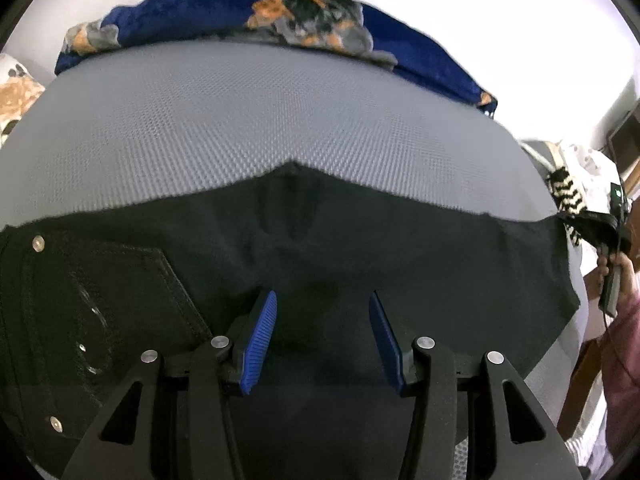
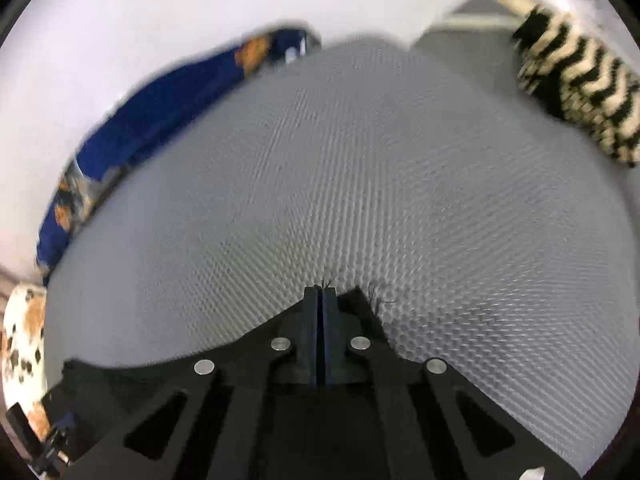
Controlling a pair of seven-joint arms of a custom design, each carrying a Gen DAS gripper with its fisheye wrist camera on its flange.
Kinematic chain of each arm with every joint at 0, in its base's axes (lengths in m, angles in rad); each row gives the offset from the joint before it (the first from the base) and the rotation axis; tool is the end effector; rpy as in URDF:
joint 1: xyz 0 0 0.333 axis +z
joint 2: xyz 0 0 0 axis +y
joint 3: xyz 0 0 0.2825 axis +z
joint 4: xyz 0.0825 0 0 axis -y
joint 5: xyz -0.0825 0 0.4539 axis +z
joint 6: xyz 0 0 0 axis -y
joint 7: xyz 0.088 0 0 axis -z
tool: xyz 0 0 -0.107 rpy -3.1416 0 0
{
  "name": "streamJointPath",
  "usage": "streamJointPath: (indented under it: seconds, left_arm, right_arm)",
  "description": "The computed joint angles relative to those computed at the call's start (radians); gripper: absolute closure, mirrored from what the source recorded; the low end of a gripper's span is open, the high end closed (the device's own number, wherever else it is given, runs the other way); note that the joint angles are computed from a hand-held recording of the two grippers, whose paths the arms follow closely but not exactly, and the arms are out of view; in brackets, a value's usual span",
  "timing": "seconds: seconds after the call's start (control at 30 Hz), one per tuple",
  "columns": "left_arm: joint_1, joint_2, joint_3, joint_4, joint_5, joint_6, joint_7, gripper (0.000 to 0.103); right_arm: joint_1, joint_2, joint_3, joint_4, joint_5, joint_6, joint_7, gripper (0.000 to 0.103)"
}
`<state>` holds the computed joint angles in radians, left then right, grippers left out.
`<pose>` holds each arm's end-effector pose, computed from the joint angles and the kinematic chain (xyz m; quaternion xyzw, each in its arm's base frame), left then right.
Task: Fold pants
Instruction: 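Smooth the folded trousers with both open grippers and withdraw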
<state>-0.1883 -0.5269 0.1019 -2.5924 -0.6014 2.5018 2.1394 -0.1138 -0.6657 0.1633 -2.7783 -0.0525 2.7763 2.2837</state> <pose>0.4908 -0.0413 0.4135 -0.5832 0.7472 -0.3160 0.0412 0.4574 0.0169 0.4090 -0.4321 0.8402 -0.1901 0.2668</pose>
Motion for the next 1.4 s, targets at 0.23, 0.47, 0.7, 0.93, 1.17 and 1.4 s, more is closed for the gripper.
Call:
streamJointPath:
  seconds: [0.23, 0.47, 0.7, 0.93, 1.17, 1.4]
  left_arm:
    - [0.007, 0.030, 0.003, 0.009, -0.009, 0.033, 0.019, 0.054]
    - [0.022, 0.069, 0.001, 0.012, -0.008, 0.040, 0.035, 0.054]
    - [0.028, 0.030, 0.028, 0.006, -0.056, 0.041, 0.112, 0.054]
    - [0.098, 0.031, 0.048, 0.007, 0.000, 0.107, 0.102, 0.054]
    - [0.163, 0.041, 0.102, 0.011, 0.033, 0.117, 0.087, 0.054]
    - [0.172, 0.051, 0.138, 0.012, -0.052, 0.088, 0.214, 0.054]
  right_arm:
    - [-0.063, 0.048, 0.051, 0.013, -0.045, -0.009, 0.071, 0.103]
    - [-0.071, 0.091, 0.041, 0.033, -0.107, -0.039, 0.150, 0.099]
    - [0.016, -0.003, 0.045, 0.061, -0.162, -0.113, 0.137, 0.071]
    - [0.362, 0.319, -0.070, 0.341, 0.092, -0.035, -0.286, 0.072]
    - [0.522, 0.769, -0.045, 0.821, 0.445, -0.190, -0.768, 0.072]
    - [0.544, 1.076, -0.009, 1.200, 0.370, -0.414, -0.840, 0.072]
